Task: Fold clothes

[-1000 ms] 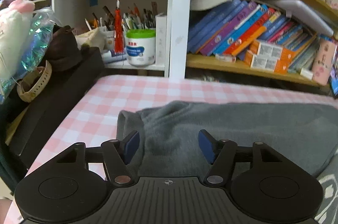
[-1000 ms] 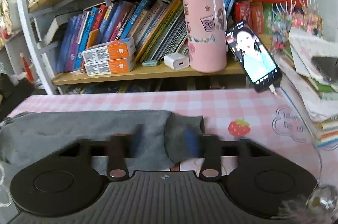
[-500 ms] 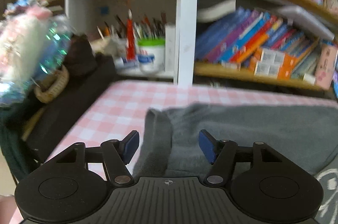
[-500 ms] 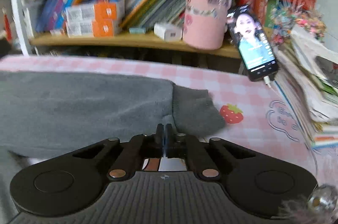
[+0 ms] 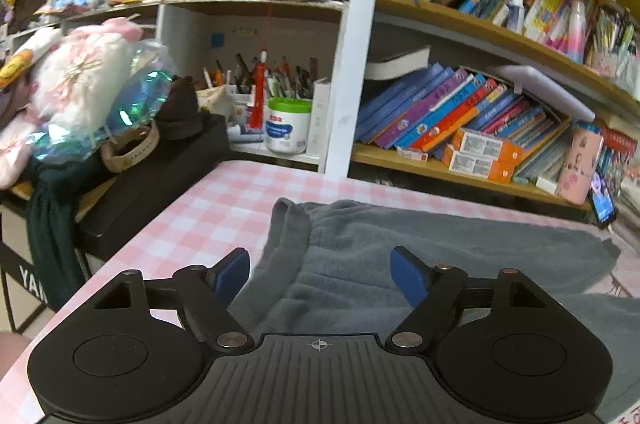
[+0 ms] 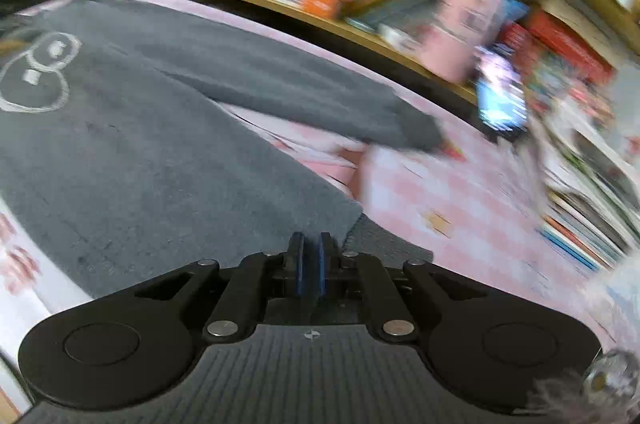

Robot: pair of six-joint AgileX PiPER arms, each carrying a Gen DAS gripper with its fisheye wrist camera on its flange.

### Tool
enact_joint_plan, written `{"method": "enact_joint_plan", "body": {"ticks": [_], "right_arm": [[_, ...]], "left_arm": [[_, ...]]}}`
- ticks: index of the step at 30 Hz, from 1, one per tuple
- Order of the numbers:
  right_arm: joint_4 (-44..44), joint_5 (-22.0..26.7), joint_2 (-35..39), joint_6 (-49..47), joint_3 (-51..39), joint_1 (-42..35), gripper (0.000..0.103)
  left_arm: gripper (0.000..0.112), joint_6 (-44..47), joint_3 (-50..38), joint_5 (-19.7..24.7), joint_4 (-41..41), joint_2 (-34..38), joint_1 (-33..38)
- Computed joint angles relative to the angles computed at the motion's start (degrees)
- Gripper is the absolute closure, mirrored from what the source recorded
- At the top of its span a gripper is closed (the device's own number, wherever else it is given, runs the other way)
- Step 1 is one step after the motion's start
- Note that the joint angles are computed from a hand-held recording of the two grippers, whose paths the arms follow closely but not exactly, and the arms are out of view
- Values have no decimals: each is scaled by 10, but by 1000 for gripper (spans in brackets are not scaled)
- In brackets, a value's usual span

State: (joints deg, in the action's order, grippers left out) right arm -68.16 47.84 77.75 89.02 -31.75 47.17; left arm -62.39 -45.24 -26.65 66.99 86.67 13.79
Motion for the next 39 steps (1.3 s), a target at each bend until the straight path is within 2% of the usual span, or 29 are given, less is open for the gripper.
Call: {"method": "enact_joint_plan", "body": {"ticks": [2, 4, 5, 7, 8, 10, 14, 16, 19, 20, 22, 23, 24, 27, 29, 30, 31, 32, 35, 37, 38, 39], "right_arm": [[10, 31, -9, 12, 9, 8, 98], [1, 41, -29, 45, 21, 24, 94], [-5, 54, -34, 66, 24, 37, 91], [-10, 80, -36, 92, 25, 64, 79], [-8, 83, -39, 94, 24, 72, 79], [-3, 79, -44, 93, 25, 80, 79], [13, 65, -33, 94, 31, 75, 78], [5, 56, -32, 112, 39, 72, 78], [2, 48, -34, 117, 41, 66, 77], [2, 48, -34, 117, 41, 66, 77], [1, 46, -37, 118, 43, 66, 77], [0, 43, -40, 120, 45, 63, 77], [-1, 38, -42, 121, 46, 59, 77], [-6, 2, -57, 124, 50, 44, 77], [-13, -33, -69, 127, 54, 32, 77], [-20, -47, -68, 135, 54, 28, 76], [-30, -51, -57, 147, 49, 31, 76], [-39, -49, -45, 158, 43, 36, 76], [-53, -56, -24, 164, 29, 32, 76], [-54, -59, -17, 159, 21, 29, 76], [-51, -60, -18, 154, 20, 28, 75], [-47, -59, -20, 149, 20, 27, 73]], "left_arm": [[31, -8, 13, -19, 13, -8, 20], [31, -14, 18, -13, 23, -9, 26], [31, -14, 19, -4, 24, -9, 26], [31, -15, 19, 8, 31, -6, 24], [31, -16, 18, 11, 36, -3, 24], [32, -18, 12, 14, 46, 5, 22], [34, -47, -30, 52, 89, 40, -4], [34, -51, -60, 89, 97, 65, -30], [34, -167, -109, 122, 214, 107, -54], [38, -215, -123, 125, 261, 119, -59], [66, -268, -139, 95, 326, 138, -54], [80, -264, -142, 73, 328, 145, -47], [83, -237, -139, 69, 308, 146, -44], [93, -237, -149, 49, 300, 149, -21], [99, -223, -154, 69, 243, 152, -5], [110, -212, -154, 94, 211, 153, -2], [110, -216, -158, 127, 201, 156, -1], [110, -232, -164, 136, 212, 163, 3], [109, -181, -137, 110, 148, 152, 31], [102, -131, -109, 75, 92, 136, 51], [93, -109, -92, 47, 70, 122, 62], [78, -108, -80, 22, 71, 111, 71]]}}
